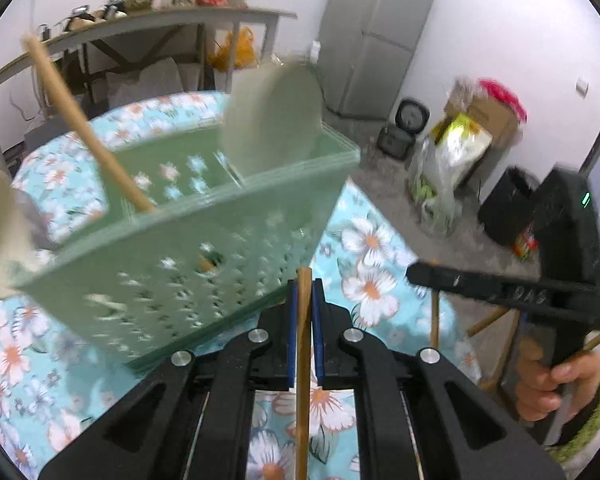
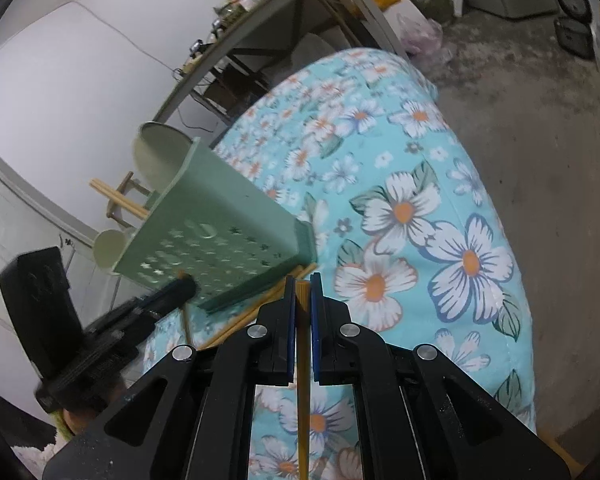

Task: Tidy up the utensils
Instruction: 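Lift the left gripper's chopstick and drop it into the caddy while the right holds its own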

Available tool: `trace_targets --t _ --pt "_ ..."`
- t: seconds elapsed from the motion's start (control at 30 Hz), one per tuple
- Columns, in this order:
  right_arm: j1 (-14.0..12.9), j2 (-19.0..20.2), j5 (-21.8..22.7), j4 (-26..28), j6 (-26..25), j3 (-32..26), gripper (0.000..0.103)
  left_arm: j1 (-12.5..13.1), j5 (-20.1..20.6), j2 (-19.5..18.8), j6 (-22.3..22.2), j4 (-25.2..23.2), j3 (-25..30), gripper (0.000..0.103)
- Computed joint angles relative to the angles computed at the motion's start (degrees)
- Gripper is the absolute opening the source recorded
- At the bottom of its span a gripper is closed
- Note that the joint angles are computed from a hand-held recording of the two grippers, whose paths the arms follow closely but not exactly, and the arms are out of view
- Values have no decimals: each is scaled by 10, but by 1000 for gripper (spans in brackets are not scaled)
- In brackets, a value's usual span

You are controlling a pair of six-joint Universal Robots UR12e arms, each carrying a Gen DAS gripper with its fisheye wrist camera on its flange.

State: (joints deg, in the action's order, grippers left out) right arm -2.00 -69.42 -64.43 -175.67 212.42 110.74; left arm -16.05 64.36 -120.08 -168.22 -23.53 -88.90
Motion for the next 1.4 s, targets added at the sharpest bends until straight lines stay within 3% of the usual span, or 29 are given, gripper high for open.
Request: trace_targets --t 0.23,0.4,0.6,0.73,1.0,1.3,1.4 --pt "2 -10 -1 -15 -10 6 5 28 -21 46 -69 125 -37 6" --pt "2 -13 2 -15 -9 8 5 48 -29 66 -128 242 -44 6" --pt "2 -16 -1 -12 -9 9 5 54 -20 60 -199 353 -18 6" --pt "2 -19 -3 -10 -8 10 5 54 -6 38 -238 398 13 6" --pt "1 -22 -6 -8 -8 11 5 37 61 -19 -249 394 71 6" --pt "1 -22 -8 -2 -9 11 5 28 78 -49 -256 392 72 6" --pt "1 -22 -9 -1 -9 11 5 32 59 -50 -267 376 65 7"
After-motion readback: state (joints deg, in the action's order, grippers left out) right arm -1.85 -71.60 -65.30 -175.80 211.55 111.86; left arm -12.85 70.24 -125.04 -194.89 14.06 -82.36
